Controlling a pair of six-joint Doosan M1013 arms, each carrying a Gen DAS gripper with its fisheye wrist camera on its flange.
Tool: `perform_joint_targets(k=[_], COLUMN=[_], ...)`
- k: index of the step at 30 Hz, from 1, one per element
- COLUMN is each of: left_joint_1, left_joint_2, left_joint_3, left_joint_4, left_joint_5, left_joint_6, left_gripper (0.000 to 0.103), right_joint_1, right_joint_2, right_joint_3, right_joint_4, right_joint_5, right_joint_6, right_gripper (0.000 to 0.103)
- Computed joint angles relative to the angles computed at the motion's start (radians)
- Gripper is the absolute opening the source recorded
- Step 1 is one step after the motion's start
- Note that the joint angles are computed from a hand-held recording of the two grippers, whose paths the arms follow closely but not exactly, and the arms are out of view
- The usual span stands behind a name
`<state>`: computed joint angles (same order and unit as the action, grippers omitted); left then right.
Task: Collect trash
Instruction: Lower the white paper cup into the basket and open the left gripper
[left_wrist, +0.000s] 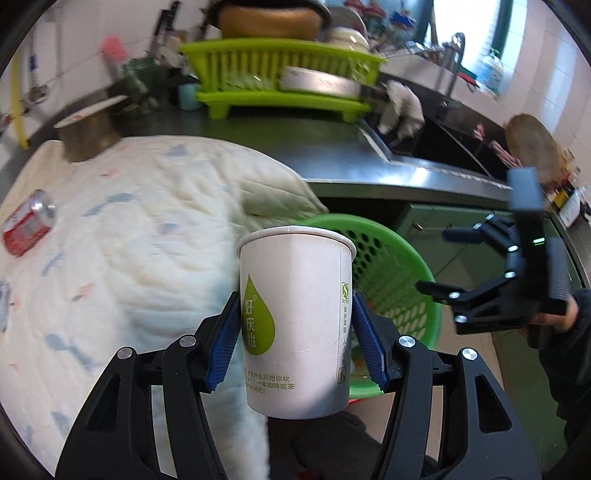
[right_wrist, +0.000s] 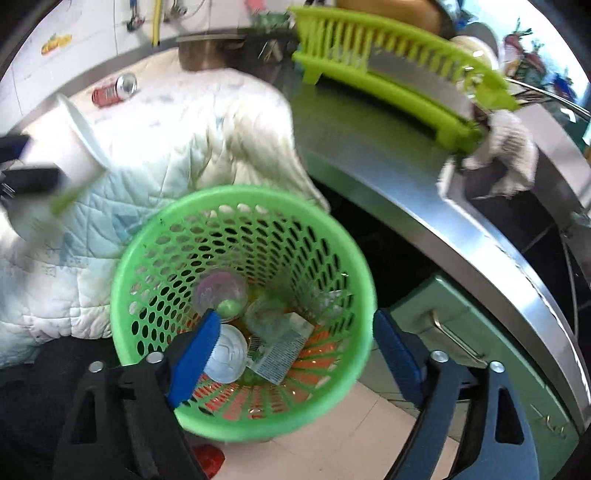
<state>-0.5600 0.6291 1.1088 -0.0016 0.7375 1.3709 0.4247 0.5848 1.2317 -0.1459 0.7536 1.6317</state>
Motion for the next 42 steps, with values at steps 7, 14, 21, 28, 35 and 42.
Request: perform_joint_targets(k=[7, 14, 21, 28, 35, 42], left_joint_1=[-0.022, -0.034, -0.034, -0.026, -0.005, 0.024], left_joint_2=[0.095, 0.128, 0.118, 0.073, 0.012, -0.059], left_joint_3=[-0.11, -0.143, -0.13, -0.082, -0.01, 0.078], left_joint_4=[-0.084, -0.126, -0.146, -0.11, -0.034, 0.05], left_joint_5=[0.112, 0.155, 0.15, 0.112, 0.063, 0.01], left_joint_6=[0.045, 0.06, 0.074, 0.05, -0.028, -0.13], left_gripper=[0.061, 0.064, 0.067, 0.07, 0.072, 0.074], right_joint_1=[-0.01, -0.016, -0.014, -0.006, 0.009, 0.03], right_joint_2=[-0.079, -0.103, -0.104, -0.104, -0.093, -0.062], right_joint_3=[0.106, 0.136, 0.137, 0.124, 0.095, 0.041], right_joint_4=[-0.03, -0.029, -0.018, -0.008, 0.002, 0.05], right_joint_5=[-0.08, -0.106, -0.112, -0.116, -0.111, -0.103], right_joint_6=[0.049, 0.048, 0.041, 0.023, -0.012, -0.076], right_gripper=[0.084, 0.085, 0.085, 0.085, 0.085, 0.085])
